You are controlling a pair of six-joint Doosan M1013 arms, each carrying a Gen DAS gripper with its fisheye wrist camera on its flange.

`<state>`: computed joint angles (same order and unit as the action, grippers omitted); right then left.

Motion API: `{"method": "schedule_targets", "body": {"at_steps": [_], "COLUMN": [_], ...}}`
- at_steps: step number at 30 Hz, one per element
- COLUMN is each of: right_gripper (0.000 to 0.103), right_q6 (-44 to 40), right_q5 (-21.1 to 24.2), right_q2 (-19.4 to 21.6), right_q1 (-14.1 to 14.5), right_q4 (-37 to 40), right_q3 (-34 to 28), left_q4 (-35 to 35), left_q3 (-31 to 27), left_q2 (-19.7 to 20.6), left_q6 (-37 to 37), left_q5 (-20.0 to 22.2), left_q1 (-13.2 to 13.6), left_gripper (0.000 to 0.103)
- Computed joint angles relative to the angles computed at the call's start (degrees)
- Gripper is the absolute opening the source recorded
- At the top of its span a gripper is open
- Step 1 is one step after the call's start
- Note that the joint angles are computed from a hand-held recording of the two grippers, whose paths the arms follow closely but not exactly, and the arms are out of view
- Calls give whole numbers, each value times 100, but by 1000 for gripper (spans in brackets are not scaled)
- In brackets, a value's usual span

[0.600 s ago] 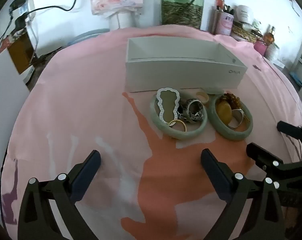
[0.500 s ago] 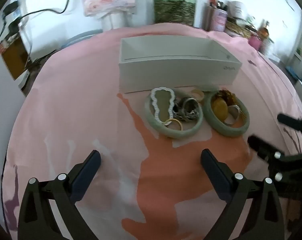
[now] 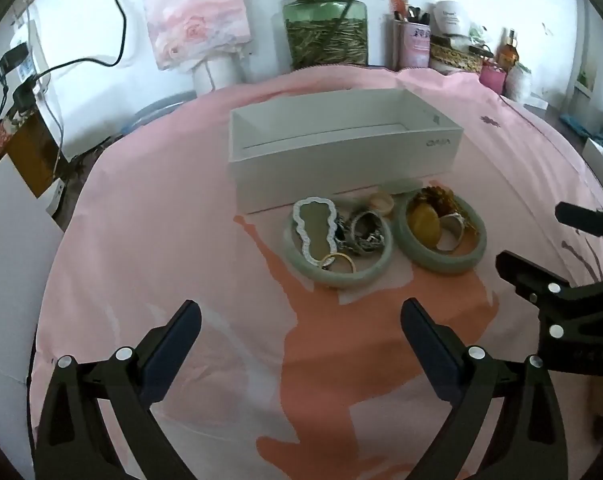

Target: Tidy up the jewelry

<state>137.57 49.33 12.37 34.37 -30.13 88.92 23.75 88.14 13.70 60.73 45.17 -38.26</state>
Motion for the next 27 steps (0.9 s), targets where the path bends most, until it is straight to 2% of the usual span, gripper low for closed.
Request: {"method": "schedule_targets", "body": {"at_steps": [8, 27], "right_gripper": [97, 97], "right_q6": [101, 275], "right_q5": [41, 39], "right_q2": [-10, -23], "right_q1": [11, 44], "right_q4": [-113, -381], "right_q3": [10, 50], "left_q4": [-603, -567], "left_q3": [-108, -109], "left_q2": [40, 4], "left_q6": [424, 308], "left_q5": [54, -21], "left_q1": [210, 245], "left_gripper": [98, 98]}}
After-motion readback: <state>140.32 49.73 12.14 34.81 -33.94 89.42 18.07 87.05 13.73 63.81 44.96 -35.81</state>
